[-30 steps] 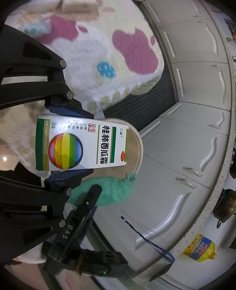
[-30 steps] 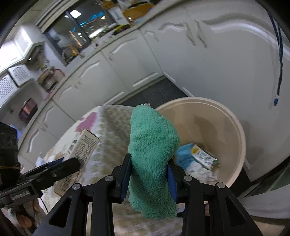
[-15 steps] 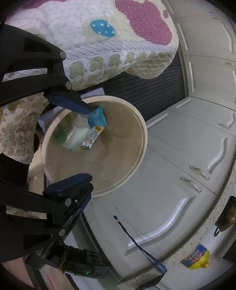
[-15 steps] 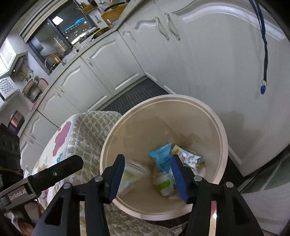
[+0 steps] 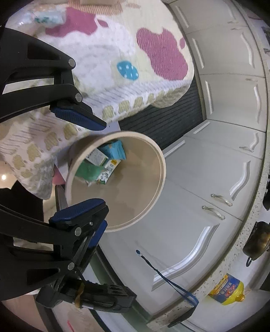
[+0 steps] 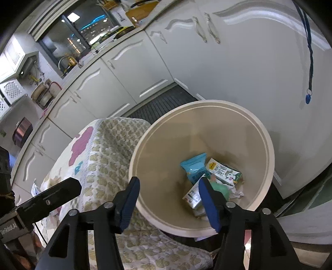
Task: Collect trash
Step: 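Move both open tools back from the bucket to the trash on the quilt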
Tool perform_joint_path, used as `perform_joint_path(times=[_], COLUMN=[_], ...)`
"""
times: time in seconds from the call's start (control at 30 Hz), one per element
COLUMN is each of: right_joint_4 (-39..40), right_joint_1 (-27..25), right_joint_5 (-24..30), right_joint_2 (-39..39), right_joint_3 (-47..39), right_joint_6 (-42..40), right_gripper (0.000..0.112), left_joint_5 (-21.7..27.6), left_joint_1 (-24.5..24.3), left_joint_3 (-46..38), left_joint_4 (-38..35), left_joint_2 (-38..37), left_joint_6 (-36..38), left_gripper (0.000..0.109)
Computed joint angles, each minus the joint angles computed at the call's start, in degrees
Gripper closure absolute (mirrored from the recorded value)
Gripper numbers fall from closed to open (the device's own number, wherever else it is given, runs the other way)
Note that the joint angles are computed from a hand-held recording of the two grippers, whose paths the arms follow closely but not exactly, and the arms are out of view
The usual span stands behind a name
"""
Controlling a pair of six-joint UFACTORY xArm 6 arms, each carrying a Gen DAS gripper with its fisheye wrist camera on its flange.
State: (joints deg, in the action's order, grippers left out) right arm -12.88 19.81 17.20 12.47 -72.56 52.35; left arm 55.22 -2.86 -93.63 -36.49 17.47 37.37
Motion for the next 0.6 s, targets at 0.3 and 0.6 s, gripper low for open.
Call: perform_joint_path(times=[0.3,0.6], right_joint_4=[-3.33,-2.89], right_joint_1=[2.49,6.47], right_joint_5=[1.46,3.26], right_joint_2=[-0.08,3.18], right_joint_3=[-2.41,-9.57], right_joint_6=[1.03,-2.1], right_gripper=[0.052,0.049], left_joint_5=[-5.44,-5.97], left_joint_1=[2.94,8.01], left_joint_3=[7.92,12.51], left_joint_4=[-0.31,-0.92], left_joint_2=[-7.23,-12.33], left_joint_6=[3.88,7.73], left_gripper=[0.042,0.042])
